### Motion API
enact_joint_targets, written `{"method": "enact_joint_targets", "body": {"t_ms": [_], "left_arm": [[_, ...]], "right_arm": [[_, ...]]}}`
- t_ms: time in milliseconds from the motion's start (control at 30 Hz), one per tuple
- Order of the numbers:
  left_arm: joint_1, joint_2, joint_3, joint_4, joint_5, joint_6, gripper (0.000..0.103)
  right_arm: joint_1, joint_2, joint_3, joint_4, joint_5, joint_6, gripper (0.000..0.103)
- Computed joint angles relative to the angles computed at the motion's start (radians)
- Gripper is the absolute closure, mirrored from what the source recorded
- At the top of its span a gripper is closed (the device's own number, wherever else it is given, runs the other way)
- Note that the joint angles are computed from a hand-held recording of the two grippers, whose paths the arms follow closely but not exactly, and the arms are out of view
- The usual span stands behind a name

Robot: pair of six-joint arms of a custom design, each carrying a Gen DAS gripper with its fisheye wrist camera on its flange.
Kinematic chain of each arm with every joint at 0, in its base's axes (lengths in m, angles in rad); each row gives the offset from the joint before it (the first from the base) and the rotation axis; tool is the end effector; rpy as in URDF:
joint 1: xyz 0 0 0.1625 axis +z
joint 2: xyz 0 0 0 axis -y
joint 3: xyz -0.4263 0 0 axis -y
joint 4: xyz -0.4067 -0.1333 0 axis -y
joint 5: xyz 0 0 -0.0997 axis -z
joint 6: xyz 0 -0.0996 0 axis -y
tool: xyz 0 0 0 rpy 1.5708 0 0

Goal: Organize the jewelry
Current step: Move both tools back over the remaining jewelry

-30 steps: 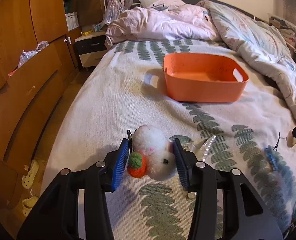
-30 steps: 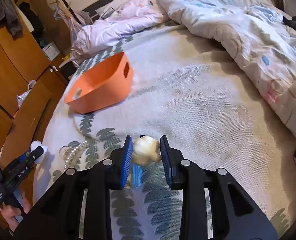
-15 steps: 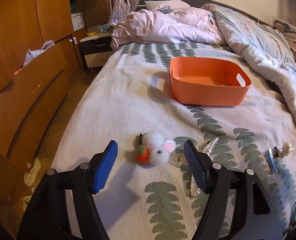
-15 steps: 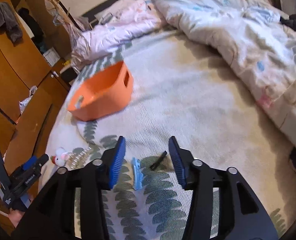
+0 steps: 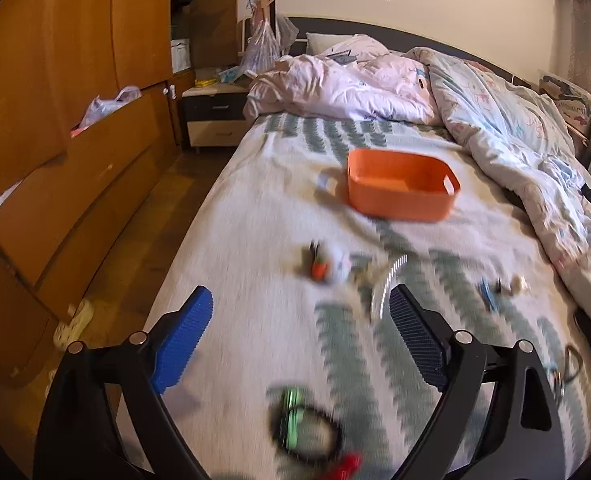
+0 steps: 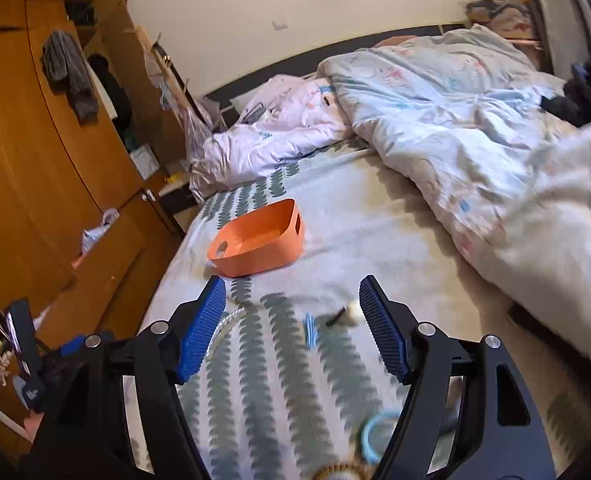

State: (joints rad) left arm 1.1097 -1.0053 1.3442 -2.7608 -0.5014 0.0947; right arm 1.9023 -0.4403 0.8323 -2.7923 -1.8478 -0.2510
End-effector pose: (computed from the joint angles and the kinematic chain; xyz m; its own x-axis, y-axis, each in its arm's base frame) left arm -0.1200 -0.7373 0.4306 -0.6929 -0.3192 -0.6465 0.3604 0.6233 -0.6940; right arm 0.3930 -0.8160 0.1977 -0.8900 -0.2771 0.3621 -0.4551 0.5881 -0.6686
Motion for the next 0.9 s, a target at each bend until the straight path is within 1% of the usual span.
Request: {"method": "enact_joint_targets", "body": {"t_ms": [100,133,167,200,233,300,367,433,467,567,633,700,733,767,867,900], "left_arm": [[-0.013,-0.070,0.120,0.015,0.017,-0.086,0.013],[-0.016,-0.095,0.170,0.001,0.022,-0.099,0.013],[-0.020,-0.105,0.195,-0.018,0.034,-0.102,0.013],[-0.025,-0.118,0.233,-0.053,0.050,-0.100,0.013],[-0.029,-0.133,0.274,-0.090,0.063,-0.093,0.013],[-0.036,-0.157,0.332,-0.116,0.085,-0.108,0.013],[-0.039,-0.190,0.397,-0.117,0.078,-0.156,0.013],[-0.042,-0.210,0.438,-0.095,0.094,-0.203,0.013],[-0.044,-0.216,0.456,-0.092,0.097,-0.218,0.013],[-0.048,-0.212,0.485,-0.084,0.104,-0.221,0.013],[-0.051,-0.202,0.495,-0.111,0.102,-0.194,0.013],[-0.057,-0.185,0.505,-0.179,0.122,-0.133,0.013],[-0.059,-0.177,0.507,-0.204,0.133,-0.109,0.013],[-0.059,-0.181,0.509,-0.192,0.127,-0.119,0.013],[-0.054,-0.207,0.523,-0.128,0.070,-0.194,0.012],[-0.054,-0.208,0.525,-0.120,0.064,-0.204,0.012]], "right_arm": [[-0.005,-0.087,0.192,-0.082,0.004,-0.015,0.031],[-0.005,-0.116,0.264,-0.120,0.002,-0.034,0.031],[-0.004,-0.135,0.315,-0.149,-0.005,-0.048,0.031],[-0.003,-0.163,0.395,-0.196,-0.018,-0.068,0.031],[-0.004,-0.177,0.438,-0.217,-0.022,-0.079,0.031],[-0.002,-0.202,0.540,-0.272,-0.046,-0.102,0.031],[-0.005,-0.219,0.610,-0.308,-0.045,-0.100,0.031],[-0.006,-0.231,0.676,-0.342,-0.042,-0.097,0.031],[-0.002,-0.232,0.694,-0.362,-0.048,-0.104,0.031],[0.018,-0.211,0.722,-0.429,-0.102,-0.179,0.031],[0.031,-0.193,0.724,-0.460,-0.130,-0.234,0.031],[0.039,-0.176,0.722,-0.492,-0.153,-0.276,0.031],[0.040,-0.174,0.723,-0.495,-0.154,-0.284,0.031],[0.038,-0.174,0.722,-0.488,-0.151,-0.285,0.031],[0.034,-0.172,0.717,-0.486,-0.149,-0.281,0.031],[0.031,-0.173,0.715,-0.476,-0.142,-0.270,0.031]]}}
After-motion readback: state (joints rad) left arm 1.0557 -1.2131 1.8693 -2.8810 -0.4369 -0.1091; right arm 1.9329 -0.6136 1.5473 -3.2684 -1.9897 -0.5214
